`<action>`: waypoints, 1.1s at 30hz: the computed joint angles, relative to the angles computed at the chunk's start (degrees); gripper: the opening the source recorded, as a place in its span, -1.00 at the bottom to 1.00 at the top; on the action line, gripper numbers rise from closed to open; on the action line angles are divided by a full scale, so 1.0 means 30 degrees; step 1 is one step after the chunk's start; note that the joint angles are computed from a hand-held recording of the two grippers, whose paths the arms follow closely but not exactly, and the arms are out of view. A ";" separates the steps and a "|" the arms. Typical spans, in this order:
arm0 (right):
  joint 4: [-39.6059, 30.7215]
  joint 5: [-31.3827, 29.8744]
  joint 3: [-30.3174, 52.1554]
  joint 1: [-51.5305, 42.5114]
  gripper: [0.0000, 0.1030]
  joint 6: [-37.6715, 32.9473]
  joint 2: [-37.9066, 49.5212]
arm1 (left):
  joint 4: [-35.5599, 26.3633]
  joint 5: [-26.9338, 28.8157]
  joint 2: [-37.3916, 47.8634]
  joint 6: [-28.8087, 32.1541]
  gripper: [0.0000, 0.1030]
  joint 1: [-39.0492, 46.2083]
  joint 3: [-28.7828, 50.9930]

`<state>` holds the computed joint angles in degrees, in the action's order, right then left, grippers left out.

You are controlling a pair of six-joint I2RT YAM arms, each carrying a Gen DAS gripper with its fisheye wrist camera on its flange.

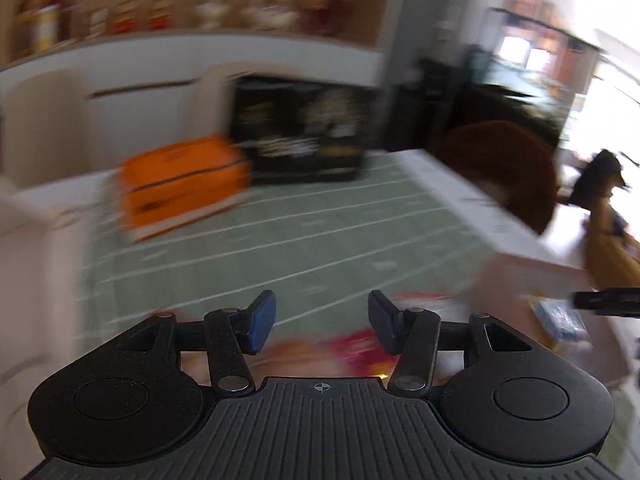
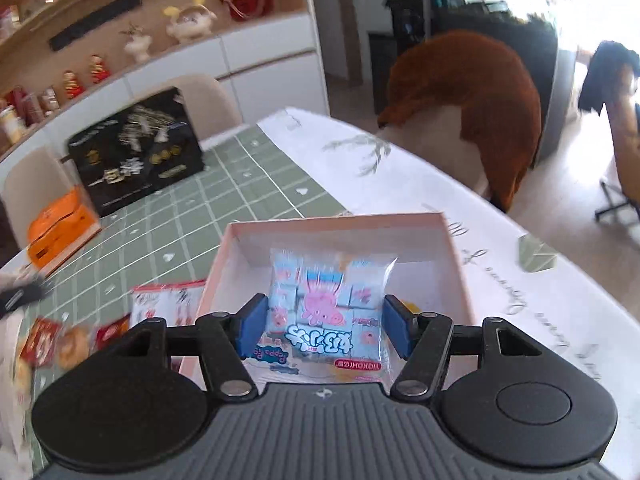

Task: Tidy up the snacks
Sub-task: 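Carry both packs into the pink box and open both tools, then grasp cream bread-stick pack with left tool while right tool grasps hawthorn stick pack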

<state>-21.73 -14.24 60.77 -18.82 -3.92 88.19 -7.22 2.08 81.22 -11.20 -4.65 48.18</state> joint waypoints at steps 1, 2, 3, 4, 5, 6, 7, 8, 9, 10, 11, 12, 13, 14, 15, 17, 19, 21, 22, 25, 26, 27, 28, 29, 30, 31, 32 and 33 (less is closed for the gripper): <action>0.0198 0.0165 -0.0046 0.0163 0.21 0.0289 0.0235 | -0.0296 -0.0127 -0.0164 -0.0234 0.10 0.1044 -0.0442; 0.0402 0.0382 -0.0003 0.0409 0.21 0.0511 0.0521 | -0.0600 -0.0097 -0.0299 -0.0345 0.10 0.2028 -0.0819; 0.0595 0.0747 -0.0024 0.0713 0.21 0.0513 0.0659 | -0.0740 0.0015 -0.0280 -0.0289 0.10 0.2874 -0.1147; 0.0811 0.1268 -0.0306 0.1034 0.21 0.0396 0.0474 | -0.0731 0.0037 -0.0152 -0.0154 0.10 0.3369 -0.1380; 0.1078 0.1878 -0.0600 0.1330 0.21 0.0239 0.0309 | -0.0626 0.0003 0.0002 0.0032 0.10 0.3700 -0.1574; 0.1337 0.2389 -0.1219 0.1667 0.21 0.0005 -0.0259 | -0.0684 -0.0106 0.0115 0.0092 0.10 0.3816 -0.1617; 0.1359 0.2488 -0.1403 0.1834 0.22 -0.0307 -0.0549 | -0.0569 -0.0019 0.0484 0.0209 0.10 0.4034 -0.1609; 0.1397 0.2592 -0.1901 0.2061 0.22 -0.0713 -0.1162 | -0.0467 0.0109 0.0993 0.0306 0.10 0.4150 -0.1481; 0.1433 0.2763 -0.2516 0.2346 0.22 -0.1141 -0.1914 | -0.0646 -0.0227 0.1485 0.0106 0.10 0.3720 -0.1149; 0.1339 0.2850 -0.3037 0.2631 0.22 -0.1527 -0.2643 | -0.0703 -0.0738 0.1757 0.0116 0.09 0.3378 -0.1043; 0.1018 0.2723 -0.3330 0.2812 0.22 -0.1811 -0.3246 | -0.1194 -0.1317 0.1271 0.0032 0.08 0.2912 -0.1164; 0.0533 0.2486 -0.3400 0.2920 0.22 -0.1962 -0.3710 | -0.1194 -0.1563 0.1327 -0.0035 0.08 0.2614 -0.1189; 0.0008 0.2222 -0.3328 0.3065 0.22 -0.1952 -0.4013 | -0.1049 -0.1487 0.1320 0.0016 0.05 0.2585 -0.1349; -0.0576 0.2009 -0.3264 0.3308 0.22 -0.1799 -0.4335 | -0.0779 -0.1325 0.1395 0.0087 0.02 0.2625 -0.1576; -0.1008 0.1911 -0.3106 0.3576 0.22 -0.1597 -0.4470 | -0.0772 -0.1160 0.0961 0.0186 -0.12 0.2644 -0.2010; -0.1788 0.1714 -0.2824 0.4243 0.22 -0.1248 -0.4724 | -0.0365 -0.0662 0.0300 0.0545 -0.18 0.2554 -0.2776; -0.2394 0.1845 -0.2417 0.5247 0.22 -0.0833 -0.4613 | -0.0229 0.0027 -0.0658 0.0926 -0.19 0.2386 -0.3614; -0.2845 0.1674 -0.1990 0.6198 0.22 -0.0488 -0.4325 | -0.0415 0.0581 -0.1386 0.1056 -0.20 0.1853 -0.4177; -0.3026 0.1597 -0.1840 0.6628 0.22 -0.0290 -0.4231 | -0.0633 0.0812 -0.1870 0.1178 -0.26 0.1494 -0.4458; -0.3309 0.1197 -0.1343 0.7739 0.22 0.0429 -0.3530 | -0.1678 0.1265 -0.3605 0.1542 -0.32 0.0094 -0.5344; -0.3283 0.1117 -0.1289 0.8102 0.22 0.0637 -0.3262 | -0.2096 0.1525 -0.4199 0.1578 -0.35 -0.0343 -0.5625; -0.3178 0.1169 -0.1359 0.8447 0.22 0.0762 -0.3023 | -0.2557 0.1812 -0.4827 0.1534 -0.39 -0.0770 -0.5898; -0.3124 0.1207 -0.1473 0.8661 0.22 0.0793 -0.2815 | -0.2980 0.2181 -0.5433 0.1457 -0.39 -0.1134 -0.6174; -0.3076 0.1293 -0.1542 0.8997 0.22 0.0921 -0.2427 | -0.3419 0.2517 -0.5997 0.1317 -0.39 -0.1446 -0.6415; -0.2989 0.1342 -0.1649 0.9278 0.22 0.1034 -0.2064 | -0.3745 0.2753 -0.6464 0.1114 -0.39 -0.1683 -0.6645; -0.2818 0.1401 -0.1803 0.9519 0.22 0.1110 -0.1738 | -0.4104 0.3005 -0.6936 0.0915 -0.39 -0.1846 -0.6849; -0.2635 0.1507 -0.1926 0.9770 0.22 0.1194 -0.1362 | -0.4405 0.3105 -0.7319 0.0736 -0.39 -0.1966 -0.6995; -0.2363 0.1664 -0.2076 1.0042 0.22 0.1364 -0.1005 | -0.4689 0.3086 -0.7695 0.0500 -0.39 -0.2060 -0.7124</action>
